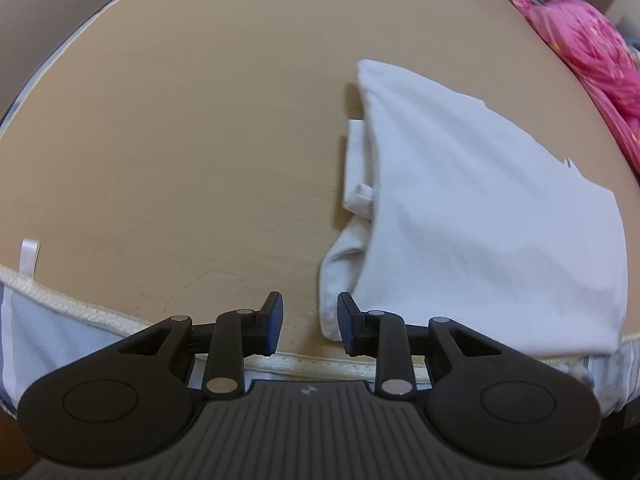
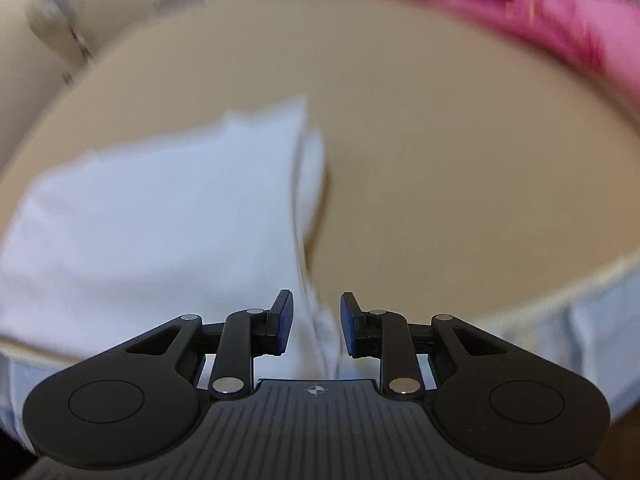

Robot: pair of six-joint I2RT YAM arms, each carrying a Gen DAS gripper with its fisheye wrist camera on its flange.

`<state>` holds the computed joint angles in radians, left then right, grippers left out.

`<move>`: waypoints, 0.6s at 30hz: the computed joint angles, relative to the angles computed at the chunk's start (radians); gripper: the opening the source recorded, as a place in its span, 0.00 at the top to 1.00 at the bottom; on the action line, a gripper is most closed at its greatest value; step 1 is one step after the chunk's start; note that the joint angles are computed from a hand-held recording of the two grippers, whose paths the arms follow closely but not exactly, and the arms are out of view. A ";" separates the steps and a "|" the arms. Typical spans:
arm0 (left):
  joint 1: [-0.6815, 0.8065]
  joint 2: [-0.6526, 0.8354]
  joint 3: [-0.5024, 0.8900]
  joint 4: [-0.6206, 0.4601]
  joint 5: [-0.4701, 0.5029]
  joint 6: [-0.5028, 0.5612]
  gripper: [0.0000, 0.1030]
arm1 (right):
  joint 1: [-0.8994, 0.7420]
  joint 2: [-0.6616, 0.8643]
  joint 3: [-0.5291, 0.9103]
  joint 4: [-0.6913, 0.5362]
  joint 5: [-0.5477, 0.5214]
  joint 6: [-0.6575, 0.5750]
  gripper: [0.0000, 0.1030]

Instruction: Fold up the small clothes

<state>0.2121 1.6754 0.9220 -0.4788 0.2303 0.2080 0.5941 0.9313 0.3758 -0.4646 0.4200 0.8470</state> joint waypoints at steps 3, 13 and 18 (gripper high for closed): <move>-0.001 -0.013 -0.010 0.009 -0.003 -0.009 0.68 | 0.010 -0.146 0.031 -0.009 0.107 -0.112 0.70; -0.046 0.011 0.027 0.019 -0.018 -0.074 0.66 | -0.044 -0.182 -0.057 0.244 0.118 -0.250 0.67; -0.062 0.058 0.063 0.023 -0.028 -0.107 0.66 | -0.077 -0.094 -0.051 0.244 0.073 -0.258 0.67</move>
